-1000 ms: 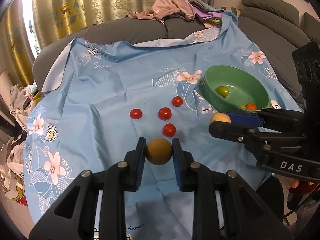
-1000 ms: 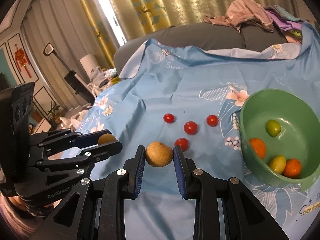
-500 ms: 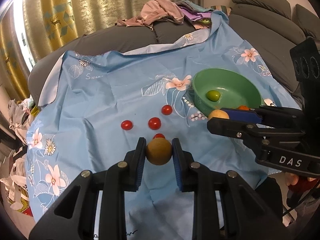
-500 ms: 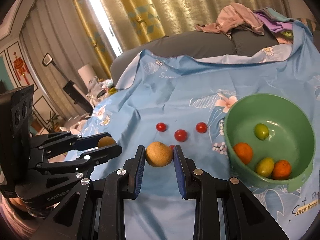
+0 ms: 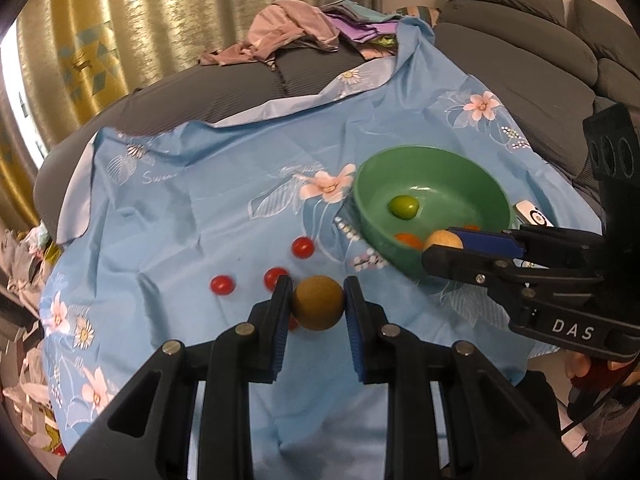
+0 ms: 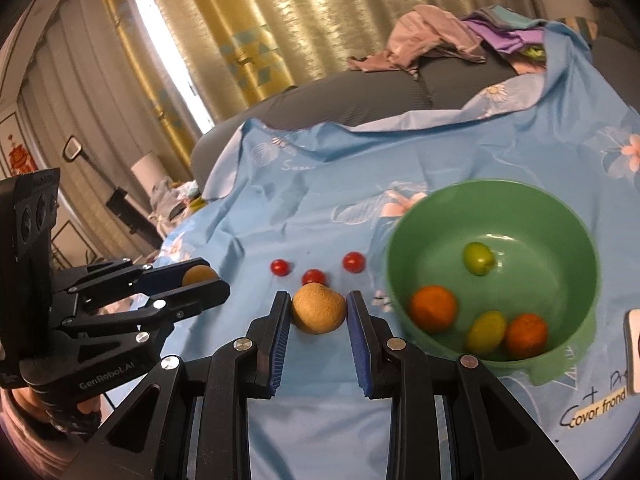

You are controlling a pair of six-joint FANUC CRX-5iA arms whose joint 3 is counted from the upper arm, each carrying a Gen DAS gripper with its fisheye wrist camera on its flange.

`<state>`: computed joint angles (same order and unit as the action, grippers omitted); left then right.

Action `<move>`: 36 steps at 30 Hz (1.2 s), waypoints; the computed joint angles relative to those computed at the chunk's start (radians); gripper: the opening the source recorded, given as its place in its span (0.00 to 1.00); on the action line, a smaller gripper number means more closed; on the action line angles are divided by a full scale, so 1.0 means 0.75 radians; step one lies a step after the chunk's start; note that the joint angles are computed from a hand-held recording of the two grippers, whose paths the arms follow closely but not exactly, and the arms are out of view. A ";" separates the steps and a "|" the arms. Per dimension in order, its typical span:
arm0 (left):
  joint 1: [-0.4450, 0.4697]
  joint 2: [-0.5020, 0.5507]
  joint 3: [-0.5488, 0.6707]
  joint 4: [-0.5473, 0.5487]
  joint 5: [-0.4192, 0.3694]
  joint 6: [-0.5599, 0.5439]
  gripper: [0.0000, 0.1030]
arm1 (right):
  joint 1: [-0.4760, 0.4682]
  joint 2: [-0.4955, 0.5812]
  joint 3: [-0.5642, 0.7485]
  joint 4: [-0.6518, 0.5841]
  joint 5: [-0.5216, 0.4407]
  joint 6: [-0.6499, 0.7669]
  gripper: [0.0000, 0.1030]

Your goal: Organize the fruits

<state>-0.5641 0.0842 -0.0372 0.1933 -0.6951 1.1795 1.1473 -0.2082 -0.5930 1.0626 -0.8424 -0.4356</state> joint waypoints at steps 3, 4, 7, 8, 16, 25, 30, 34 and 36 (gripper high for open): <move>-0.025 0.041 0.044 0.005 -0.004 -0.014 0.25 | -0.003 -0.026 -0.026 0.004 -0.021 -0.028 0.29; -0.032 0.053 0.058 0.005 -0.008 -0.015 0.25 | -0.004 -0.035 -0.035 0.006 -0.027 -0.039 0.29; -0.055 0.098 0.107 0.008 -0.014 -0.023 0.25 | -0.011 -0.054 -0.056 0.010 -0.048 -0.063 0.29; -0.065 0.117 0.128 0.008 -0.019 -0.022 0.25 | -0.012 -0.061 -0.063 0.011 -0.054 -0.069 0.29; -0.116 0.246 0.263 0.020 -0.058 -0.054 0.25 | -0.029 -0.107 -0.113 -0.005 -0.107 -0.113 0.29; -0.132 0.372 0.388 0.020 -0.120 -0.039 0.26 | -0.041 -0.120 -0.135 -0.074 -0.163 -0.112 0.29; -0.028 0.329 0.318 0.100 -0.107 -0.037 0.27 | -0.071 -0.129 -0.158 -0.029 -0.070 -0.119 0.29; 0.092 0.268 0.234 0.047 -0.130 0.075 0.36 | -0.115 -0.106 -0.163 0.033 0.084 -0.113 0.29; 0.165 0.232 0.169 0.061 -0.139 0.125 0.44 | -0.141 -0.086 -0.161 0.061 0.175 -0.117 0.29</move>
